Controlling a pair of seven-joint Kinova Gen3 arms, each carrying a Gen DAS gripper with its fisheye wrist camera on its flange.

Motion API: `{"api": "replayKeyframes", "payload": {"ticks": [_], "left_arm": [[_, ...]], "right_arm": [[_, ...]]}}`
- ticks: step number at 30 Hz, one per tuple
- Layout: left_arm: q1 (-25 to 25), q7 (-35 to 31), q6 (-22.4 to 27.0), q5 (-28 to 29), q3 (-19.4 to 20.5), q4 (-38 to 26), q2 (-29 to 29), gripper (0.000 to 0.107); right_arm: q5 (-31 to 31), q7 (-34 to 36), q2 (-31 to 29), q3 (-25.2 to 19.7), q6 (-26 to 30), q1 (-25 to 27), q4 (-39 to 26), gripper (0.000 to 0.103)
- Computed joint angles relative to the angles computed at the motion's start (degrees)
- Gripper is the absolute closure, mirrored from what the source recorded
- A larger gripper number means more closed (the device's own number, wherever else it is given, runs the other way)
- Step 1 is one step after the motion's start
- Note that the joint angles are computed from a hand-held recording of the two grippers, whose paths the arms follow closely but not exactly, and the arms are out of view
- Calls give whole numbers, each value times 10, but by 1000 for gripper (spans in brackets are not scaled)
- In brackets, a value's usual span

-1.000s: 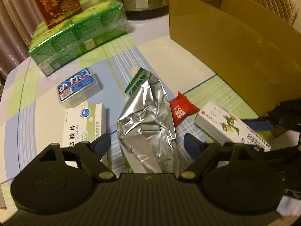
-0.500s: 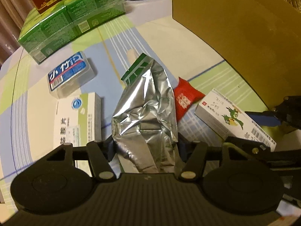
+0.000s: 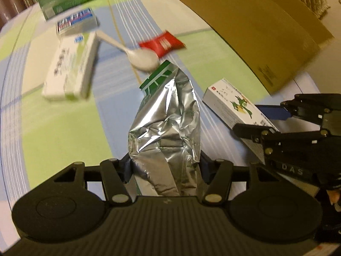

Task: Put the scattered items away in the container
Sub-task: 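Lift the foil bag and the ointment box off the table with both grippers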

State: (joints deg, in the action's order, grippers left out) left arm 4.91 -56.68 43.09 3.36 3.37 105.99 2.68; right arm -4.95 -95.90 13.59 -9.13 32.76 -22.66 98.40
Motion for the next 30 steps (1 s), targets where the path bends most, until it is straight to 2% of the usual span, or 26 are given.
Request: {"api": "replayKeyframes", "payload": {"ticks": [3, 7, 11, 15, 22, 24, 25, 30], "left_arm": [[-1, -18, 22, 18, 2, -7, 0, 50], [-18, -75, 51, 62, -4, -25, 15, 47], [-25, -105, 74, 76, -4, -43, 31, 45], [-42, -145, 94, 114, -7, -55, 48, 42], [-49, -145, 99, 119, -11, -68, 60, 39], [-54, -145, 94, 128, -12, -67, 61, 28], [-55, -143, 88, 132, -13, -64, 60, 27], [-57, -145, 87, 134, -12, -68, 65, 27]], "right_arm": [[-4, -3, -18, -3, 1, -2, 23, 68], [8, -18, -32, -1, -2, -11, 40, 68], [-8, -6, -38, -6, -3, -2, 48, 68], [-20, 3, -38, -7, -8, 4, 51, 68], [-34, 15, -35, -8, -12, 10, 51, 68], [-36, 16, -35, -7, -12, 10, 52, 68], [-36, 15, -36, -7, -13, 9, 52, 68], [-32, 13, -35, -6, -14, 8, 52, 68]]}}
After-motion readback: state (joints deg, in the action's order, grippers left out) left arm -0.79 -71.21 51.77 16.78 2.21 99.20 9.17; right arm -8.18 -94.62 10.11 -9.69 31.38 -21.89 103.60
